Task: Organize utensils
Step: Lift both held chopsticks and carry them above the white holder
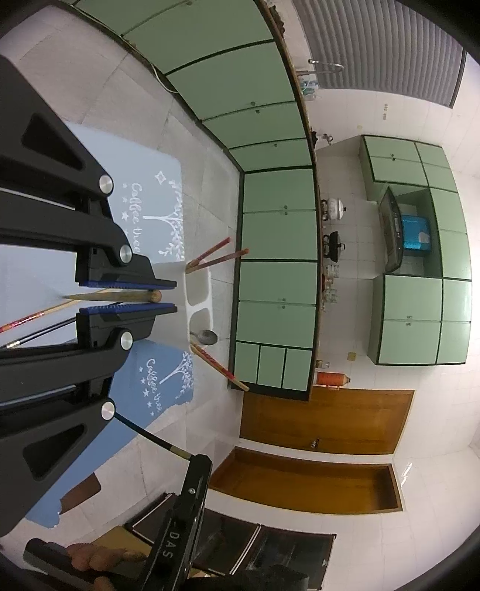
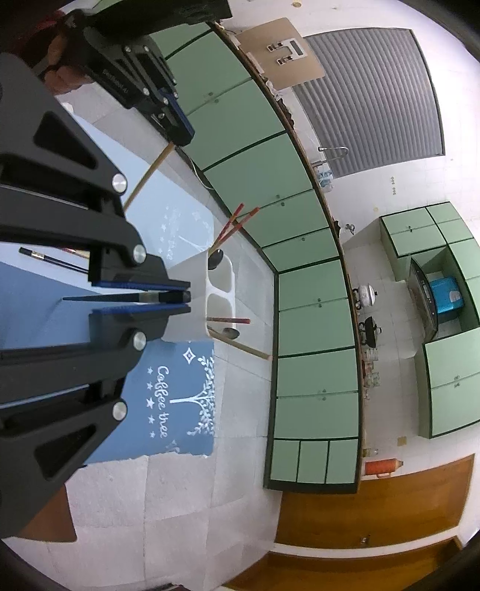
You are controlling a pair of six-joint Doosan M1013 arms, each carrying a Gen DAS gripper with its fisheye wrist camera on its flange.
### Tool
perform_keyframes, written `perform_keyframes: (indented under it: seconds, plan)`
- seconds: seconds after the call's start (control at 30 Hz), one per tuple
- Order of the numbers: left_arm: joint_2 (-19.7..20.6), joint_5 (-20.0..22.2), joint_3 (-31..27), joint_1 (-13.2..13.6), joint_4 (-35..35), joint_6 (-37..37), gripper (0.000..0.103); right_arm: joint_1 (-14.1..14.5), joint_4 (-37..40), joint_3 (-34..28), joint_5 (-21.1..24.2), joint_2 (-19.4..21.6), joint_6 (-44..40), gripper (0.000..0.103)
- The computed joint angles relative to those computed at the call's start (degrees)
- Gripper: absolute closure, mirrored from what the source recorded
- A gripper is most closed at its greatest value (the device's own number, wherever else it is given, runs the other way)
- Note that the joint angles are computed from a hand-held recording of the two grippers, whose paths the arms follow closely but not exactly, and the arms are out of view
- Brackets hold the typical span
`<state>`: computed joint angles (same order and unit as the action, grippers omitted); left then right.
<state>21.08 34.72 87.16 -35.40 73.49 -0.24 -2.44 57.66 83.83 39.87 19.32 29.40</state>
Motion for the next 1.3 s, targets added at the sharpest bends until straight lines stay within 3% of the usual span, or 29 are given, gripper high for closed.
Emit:
perform_keyframes:
  seconds: [0.47,0.77,1.07,1.3]
  plan:
    - [-0.94,-0.08,-1.70,0.05,8.47,-3.63,0.096,-0.30,4.43,-4.94,3.30,0.83,-3.12,0.097]
    - [0.69,0.76,-7.39,0.88,19.73,-8.81,0.096,0.74,7.13,-12.54,1.02,3.87,-4.65,0.097]
    - [5.15,-1.40,-14.15,3.74,18.99,-8.30,0.096,1.80,5.80,-22.25,-1.50,10.33,0.13,0.097]
    - [8.74,-3.96,-18.56,6.25,13.51,-5.45,0.096,2.78,0.16,-27.96,-1.42,15.21,5.74,0.097]
